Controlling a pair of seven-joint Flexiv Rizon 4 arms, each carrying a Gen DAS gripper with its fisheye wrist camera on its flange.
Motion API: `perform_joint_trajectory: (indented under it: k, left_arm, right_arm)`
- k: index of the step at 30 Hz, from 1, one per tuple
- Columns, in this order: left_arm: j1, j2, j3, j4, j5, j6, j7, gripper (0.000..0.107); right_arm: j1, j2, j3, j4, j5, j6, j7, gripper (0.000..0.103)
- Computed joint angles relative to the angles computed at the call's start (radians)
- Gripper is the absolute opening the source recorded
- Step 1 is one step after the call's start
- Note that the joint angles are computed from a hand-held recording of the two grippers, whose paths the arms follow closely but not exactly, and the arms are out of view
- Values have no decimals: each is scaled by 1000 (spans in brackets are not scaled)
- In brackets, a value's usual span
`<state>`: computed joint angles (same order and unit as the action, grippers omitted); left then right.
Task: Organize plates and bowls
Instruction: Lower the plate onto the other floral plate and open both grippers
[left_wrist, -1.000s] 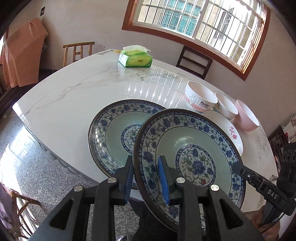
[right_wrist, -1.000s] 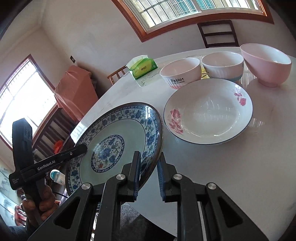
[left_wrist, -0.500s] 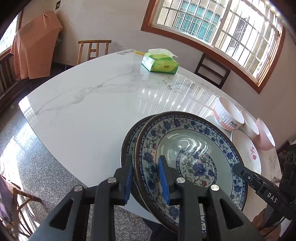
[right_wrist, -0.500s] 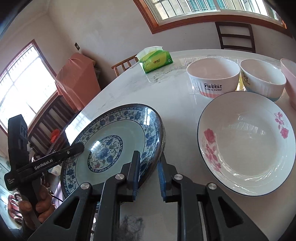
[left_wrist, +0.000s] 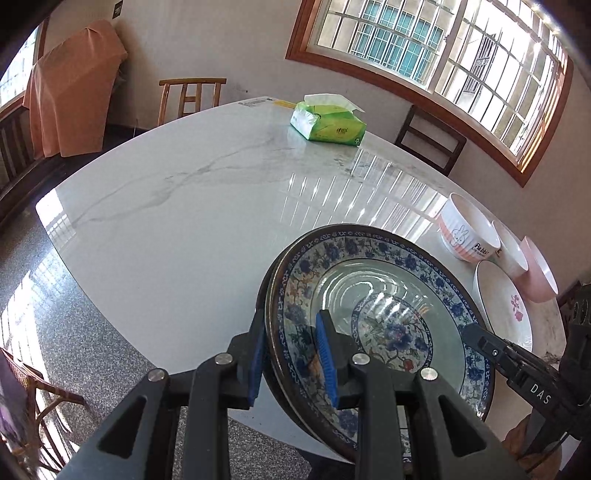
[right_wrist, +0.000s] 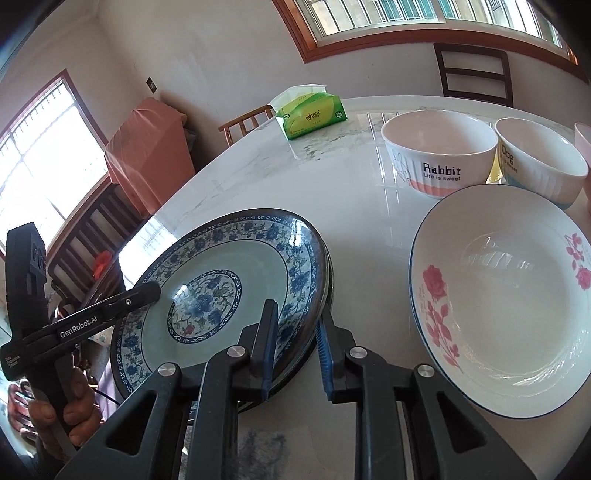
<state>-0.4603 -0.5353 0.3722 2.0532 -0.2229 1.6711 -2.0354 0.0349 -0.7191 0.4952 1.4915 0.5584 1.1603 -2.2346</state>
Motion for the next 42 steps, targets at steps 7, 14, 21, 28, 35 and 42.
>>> perform_joint_trajectory:
  k: [7, 14, 21, 28, 35, 42]
  left_arm:
    - [35, 1, -39, 6, -4, 10, 7, 27]
    - [41, -1, -48, 14, -15, 25, 17, 27]
    - [-46, -21, 41, 0, -35, 6, 20, 27]
    - [-89, -32, 92, -1, -32, 12, 3, 27]
    - [-122, -21, 108, 27, -60, 47, -9, 27]
    - [-184, -13, 137, 23, -78, 31, 22, 27]
  right_arm:
    - [8, -3, 6, 11, -8, 52, -23, 21]
    - [23, -4, 14, 41, -49, 134, -30, 25]
    - [51, -7, 3, 84, -152, 212, 25, 36]
    - [42, -24, 26, 106, -257, 246, 78, 46]
    - [-60, -73, 150, 93, -273, 289, 60, 57]
    - [-259, -155, 409, 169, -299, 493, -60, 61]
